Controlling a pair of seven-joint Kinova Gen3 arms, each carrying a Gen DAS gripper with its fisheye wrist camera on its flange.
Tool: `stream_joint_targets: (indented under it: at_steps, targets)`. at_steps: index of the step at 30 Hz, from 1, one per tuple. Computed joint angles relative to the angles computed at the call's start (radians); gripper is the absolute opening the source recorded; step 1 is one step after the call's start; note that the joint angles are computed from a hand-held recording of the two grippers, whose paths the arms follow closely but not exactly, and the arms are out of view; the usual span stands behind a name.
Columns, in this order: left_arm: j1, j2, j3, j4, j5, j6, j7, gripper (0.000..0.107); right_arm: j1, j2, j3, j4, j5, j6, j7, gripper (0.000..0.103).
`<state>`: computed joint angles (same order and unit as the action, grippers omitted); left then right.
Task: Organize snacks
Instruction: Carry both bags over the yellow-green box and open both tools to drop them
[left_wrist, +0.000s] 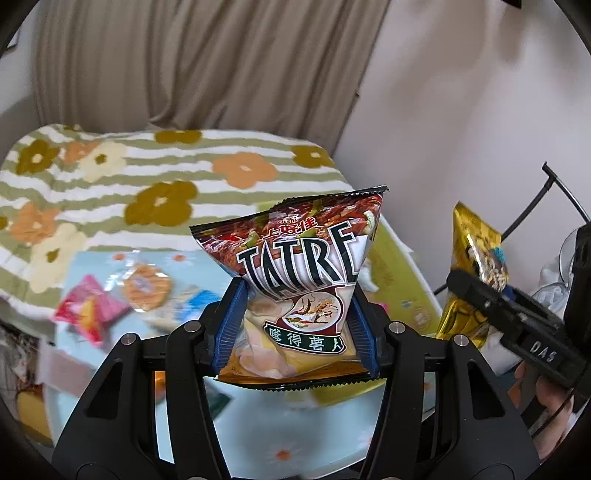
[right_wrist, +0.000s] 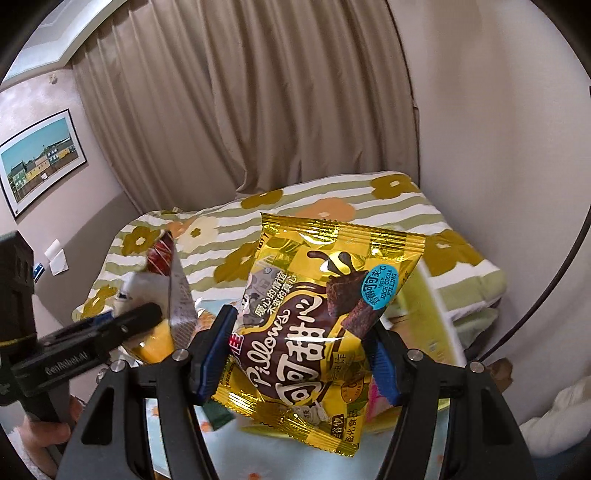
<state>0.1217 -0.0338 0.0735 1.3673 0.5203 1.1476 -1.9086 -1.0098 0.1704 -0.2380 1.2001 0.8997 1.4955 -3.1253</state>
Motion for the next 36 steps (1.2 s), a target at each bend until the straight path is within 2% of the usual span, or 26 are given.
stream_joint_targets:
  at_steps: [6, 10, 15, 16, 18, 19, 20, 22, 24, 36]
  targets:
    - [0.123, 0.076, 0.104, -0.034, -0.164, -0.054, 0.195, 0.05, 0.112, -0.101, -0.015, 0.121, -0.077, -0.085, 0.044, 0.062]
    - [0.2, 0.117, 0.131, -0.04, -0.274, -0.067, 0.304, 0.05, 0.19, -0.13, -0.032, 0.171, -0.132, -0.154, 0.098, 0.062]
    - [0.256, 0.155, 0.136, -0.028, -0.354, -0.071, 0.365, 0.051, 0.284, -0.161, -0.033, 0.243, -0.22, -0.271, 0.154, 0.062]
    - [0.27, 0.159, 0.137, -0.028, -0.383, -0.069, 0.38, 0.053, 0.301, -0.169, -0.033, 0.259, -0.237, -0.291, 0.158, 0.062]
    - [0.3, 0.169, 0.131, -0.037, -0.439, -0.06, 0.401, 0.077, 0.332, -0.17, -0.034, 0.269, -0.278, -0.324, 0.172, 0.062]
    - [0.298, 0.164, 0.136, -0.027, -0.447, -0.074, 0.403, 0.099, 0.346, -0.173, -0.032, 0.278, -0.295, -0.341, 0.18, 0.062]
    - [0.296, 0.149, 0.133, -0.003, -0.443, -0.105, 0.398, 0.103, 0.357, -0.175, -0.032, 0.286, -0.307, -0.354, 0.185, 0.062]
    - [0.293, 0.146, 0.131, 0.006, -0.449, -0.117, 0.393, 0.103, 0.375, -0.174, -0.033, 0.295, -0.33, -0.367, 0.195, 0.062]
    - [0.297, 0.157, 0.132, -0.009, -0.474, -0.092, 0.393, 0.103, 0.388, -0.175, -0.033, 0.303, -0.347, -0.377, 0.198, 0.062]
    - [0.249, 0.146, 0.118, -0.02, -0.42, -0.057, 0.287, 0.102, 0.407, -0.121, -0.006, 0.245, -0.412, -0.367, 0.291, 0.062]
